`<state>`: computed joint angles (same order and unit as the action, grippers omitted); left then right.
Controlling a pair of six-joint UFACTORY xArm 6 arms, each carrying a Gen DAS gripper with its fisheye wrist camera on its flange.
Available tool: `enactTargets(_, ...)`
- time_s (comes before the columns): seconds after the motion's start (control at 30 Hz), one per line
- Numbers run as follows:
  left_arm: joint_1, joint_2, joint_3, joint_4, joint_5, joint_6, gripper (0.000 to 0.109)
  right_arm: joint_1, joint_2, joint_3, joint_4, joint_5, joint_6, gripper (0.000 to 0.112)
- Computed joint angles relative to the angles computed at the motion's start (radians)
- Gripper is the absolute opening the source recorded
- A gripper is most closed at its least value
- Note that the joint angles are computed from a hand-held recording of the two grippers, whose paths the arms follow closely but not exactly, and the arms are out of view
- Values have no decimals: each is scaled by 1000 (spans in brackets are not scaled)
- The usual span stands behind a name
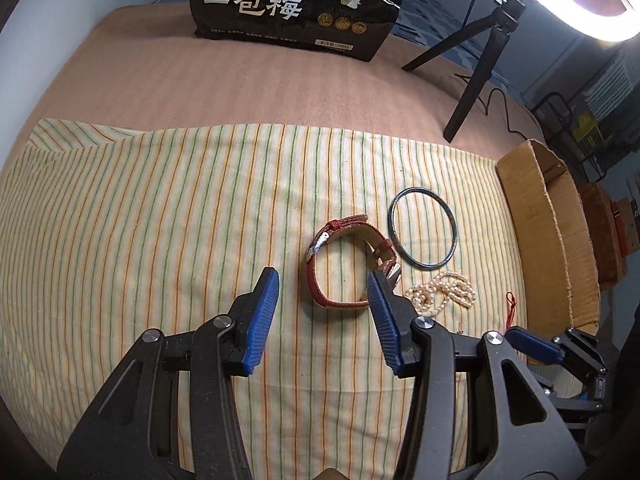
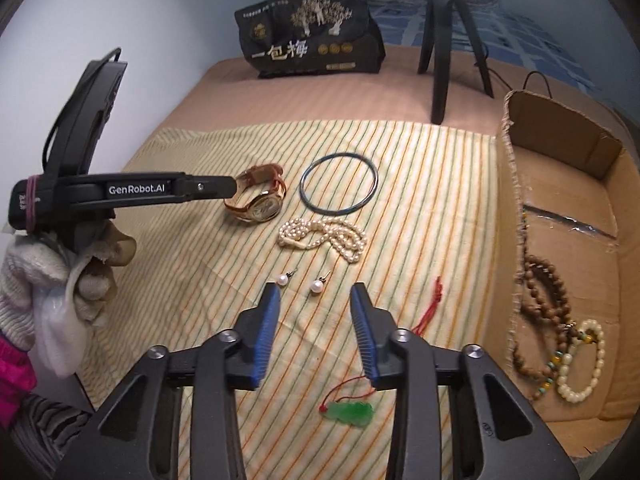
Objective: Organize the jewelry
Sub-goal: 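Grasp the red-strap watch with the left tool while the right grasps a pearl earring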
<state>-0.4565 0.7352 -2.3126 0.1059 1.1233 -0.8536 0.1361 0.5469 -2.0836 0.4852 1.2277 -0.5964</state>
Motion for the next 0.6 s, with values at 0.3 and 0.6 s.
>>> enactTargets(0.3, 11, 35, -32, -21, 9, 4, 39, 41, -19, 91, -90, -93, -28, 26)
enactTargets(0.6, 13, 100, -126, -41, 48, 23, 39, 54, 6, 69, -114, -105, -27, 25)
